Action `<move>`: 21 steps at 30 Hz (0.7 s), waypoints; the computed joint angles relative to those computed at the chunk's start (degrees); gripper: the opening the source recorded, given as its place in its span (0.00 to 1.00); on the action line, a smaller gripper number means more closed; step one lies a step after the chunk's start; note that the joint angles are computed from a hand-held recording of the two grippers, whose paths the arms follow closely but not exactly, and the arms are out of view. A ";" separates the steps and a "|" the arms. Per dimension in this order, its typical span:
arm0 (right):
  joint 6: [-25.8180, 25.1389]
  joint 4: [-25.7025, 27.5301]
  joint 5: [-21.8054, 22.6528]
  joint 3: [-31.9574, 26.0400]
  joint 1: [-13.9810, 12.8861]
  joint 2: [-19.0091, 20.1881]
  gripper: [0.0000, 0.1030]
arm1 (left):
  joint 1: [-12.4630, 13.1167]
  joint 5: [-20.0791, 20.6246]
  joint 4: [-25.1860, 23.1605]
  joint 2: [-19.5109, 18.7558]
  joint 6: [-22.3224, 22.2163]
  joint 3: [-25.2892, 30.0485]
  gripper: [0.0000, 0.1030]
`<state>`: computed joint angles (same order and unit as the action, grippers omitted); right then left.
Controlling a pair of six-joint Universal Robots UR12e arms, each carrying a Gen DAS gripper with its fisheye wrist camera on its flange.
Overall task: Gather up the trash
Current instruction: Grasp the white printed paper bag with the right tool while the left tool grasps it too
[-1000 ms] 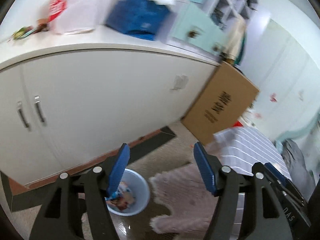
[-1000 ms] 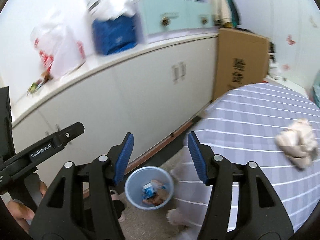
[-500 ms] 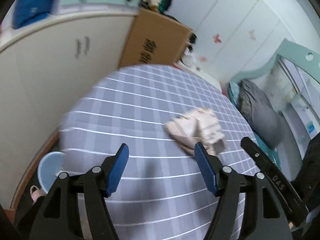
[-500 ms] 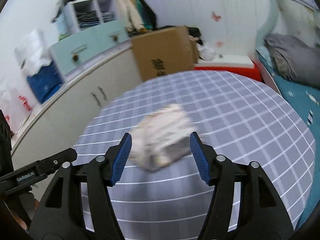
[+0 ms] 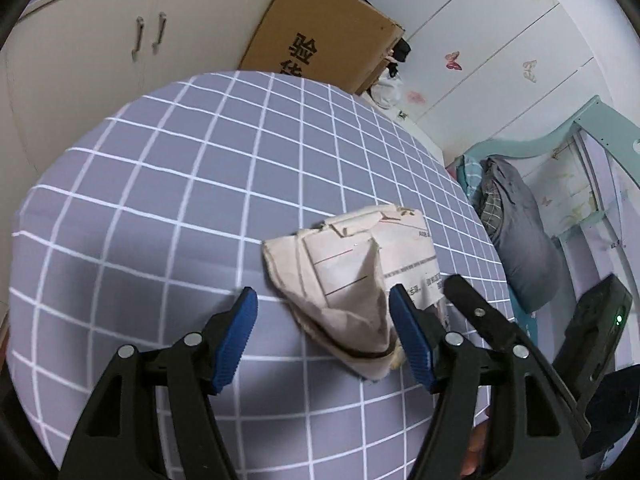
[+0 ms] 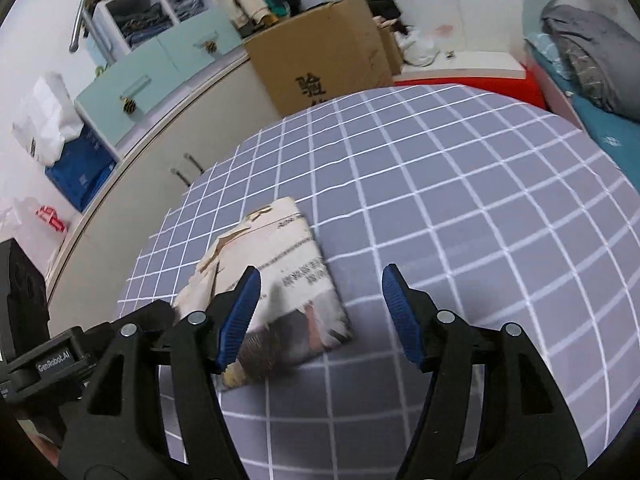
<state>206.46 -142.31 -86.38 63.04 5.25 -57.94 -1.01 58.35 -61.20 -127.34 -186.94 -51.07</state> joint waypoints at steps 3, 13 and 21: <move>-1.10 1.80 2.57 -1.27 -0.42 0.93 0.61 | -0.15 -0.63 0.06 -0.45 1.39 0.47 0.65; -1.42 0.23 6.20 -0.63 -0.18 0.21 0.33 | 0.90 -3.98 1.95 0.17 3.81 -0.48 0.35; -3.11 -3.37 5.16 -3.34 2.29 -0.01 0.33 | 3.74 -7.03 10.67 3.81 1.97 -4.77 0.35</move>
<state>203.35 -145.68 -81.22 59.71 7.54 -57.95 2.73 51.32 -50.53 -123.54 -184.97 -55.85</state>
